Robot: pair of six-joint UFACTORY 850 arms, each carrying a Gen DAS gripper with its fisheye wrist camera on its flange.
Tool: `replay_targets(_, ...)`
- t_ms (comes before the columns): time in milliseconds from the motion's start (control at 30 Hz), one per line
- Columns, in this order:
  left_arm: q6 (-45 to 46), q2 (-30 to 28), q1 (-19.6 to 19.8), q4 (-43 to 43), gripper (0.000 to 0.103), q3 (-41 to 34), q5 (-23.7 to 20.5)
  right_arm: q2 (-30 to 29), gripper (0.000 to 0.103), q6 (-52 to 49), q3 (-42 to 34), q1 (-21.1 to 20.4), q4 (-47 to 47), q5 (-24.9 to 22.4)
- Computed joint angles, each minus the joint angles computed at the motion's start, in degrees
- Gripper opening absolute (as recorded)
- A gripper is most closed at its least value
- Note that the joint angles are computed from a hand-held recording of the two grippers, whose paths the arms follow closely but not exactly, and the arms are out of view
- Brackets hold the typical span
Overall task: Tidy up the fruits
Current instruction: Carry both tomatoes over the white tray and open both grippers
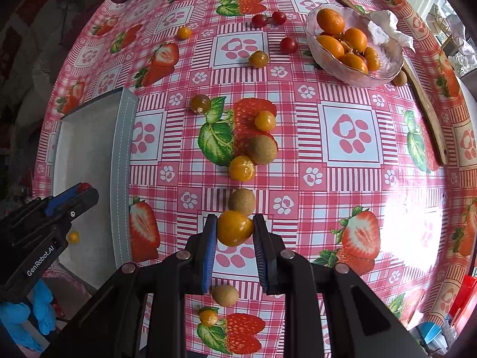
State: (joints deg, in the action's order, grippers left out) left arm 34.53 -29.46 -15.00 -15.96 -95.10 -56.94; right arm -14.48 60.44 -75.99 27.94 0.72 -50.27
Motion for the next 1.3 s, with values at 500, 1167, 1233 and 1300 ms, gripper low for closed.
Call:
replay_targets(500,-3.20,-2.91,6.32,4.96,0.022,-1.65,2.16,-14.89,0.026,-8.91,-20.20,2.29,3.81,-1.95)
replay_targets(1167,-5.05,-5.08,6.84,8.64,0.022,-1.09,5.34,-32.25,0.027,-14.89,-40.03,2.06,8.34,-10.06)
replay_targets(1233,-5.49,-5.03,6.39,9.19,0.022,-0.88,5.57,-32.93,0.027,-14.29,-40.86,2.19,8.09,-10.24)
replay_targets(1300,-5.98,-4.74,6.02,10.13,0.024,-0.39,6.00,-33.63,0.027,-14.32,-42.04,2.37,7.50,-10.95)
